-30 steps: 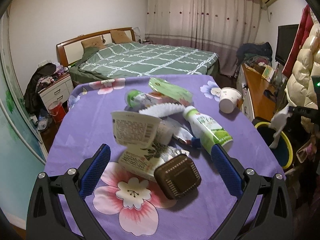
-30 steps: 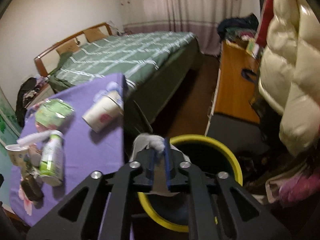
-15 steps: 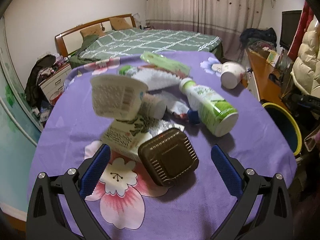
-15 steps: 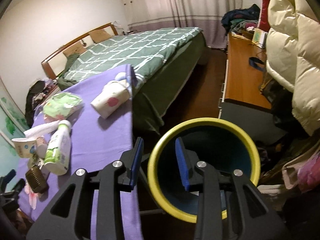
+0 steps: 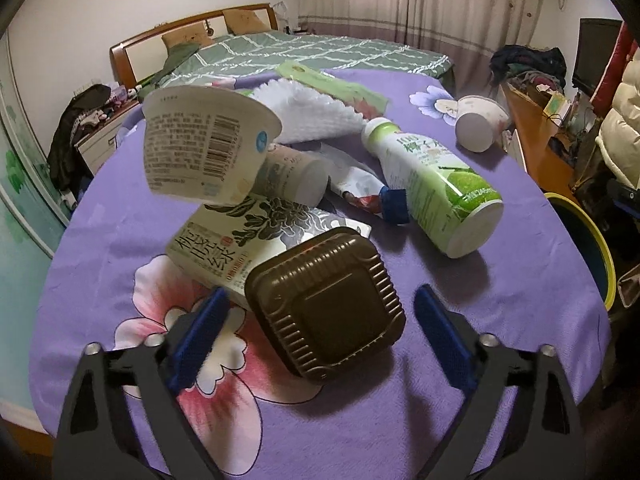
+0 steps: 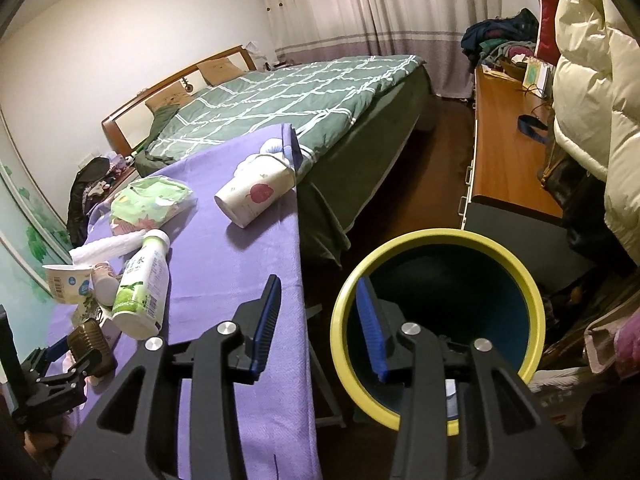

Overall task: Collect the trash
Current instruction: 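Grasp the brown square plastic lid with the left tool, then carry the brown lid over the bin and open the left tool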

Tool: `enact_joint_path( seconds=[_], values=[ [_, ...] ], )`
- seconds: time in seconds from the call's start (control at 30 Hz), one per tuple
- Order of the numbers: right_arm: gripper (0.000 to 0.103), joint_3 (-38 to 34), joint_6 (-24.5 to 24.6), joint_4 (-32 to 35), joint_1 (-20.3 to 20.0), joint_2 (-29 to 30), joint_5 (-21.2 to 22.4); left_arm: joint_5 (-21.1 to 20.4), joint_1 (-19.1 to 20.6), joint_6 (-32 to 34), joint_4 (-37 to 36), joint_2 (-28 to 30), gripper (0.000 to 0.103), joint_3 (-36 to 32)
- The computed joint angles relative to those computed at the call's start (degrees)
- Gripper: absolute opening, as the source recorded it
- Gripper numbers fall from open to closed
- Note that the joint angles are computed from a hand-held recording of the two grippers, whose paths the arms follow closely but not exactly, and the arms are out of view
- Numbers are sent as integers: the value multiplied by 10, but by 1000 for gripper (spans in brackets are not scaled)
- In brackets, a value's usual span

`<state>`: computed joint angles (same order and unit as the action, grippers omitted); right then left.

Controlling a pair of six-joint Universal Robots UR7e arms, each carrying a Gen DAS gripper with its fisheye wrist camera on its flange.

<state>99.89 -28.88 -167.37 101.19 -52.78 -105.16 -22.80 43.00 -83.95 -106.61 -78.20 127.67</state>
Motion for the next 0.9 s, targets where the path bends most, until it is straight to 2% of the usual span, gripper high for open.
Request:
enact_joint_path(
  seconds=[0.1, 0.2, 0.6, 0.77, 0.9],
  values=[
    [38, 0, 2, 4, -3, -1, 3, 1, 4, -9, 11, 6, 75, -5],
    [38, 1, 2, 6, -6, -3, 6, -5, 0, 3, -8, 1, 70, 0],
    [38, 11, 2, -9, -18, -13, 14, -19, -43, 67, -51, 14, 69, -10],
    [38, 21, 2, -24, -30, -26, 11, -22, -60, 166, -141, 45, 69, -23],
    [38, 28, 1, -34, -43, -37, 7, -31, -56, 319, -289, 103, 69, -53]
  ],
)
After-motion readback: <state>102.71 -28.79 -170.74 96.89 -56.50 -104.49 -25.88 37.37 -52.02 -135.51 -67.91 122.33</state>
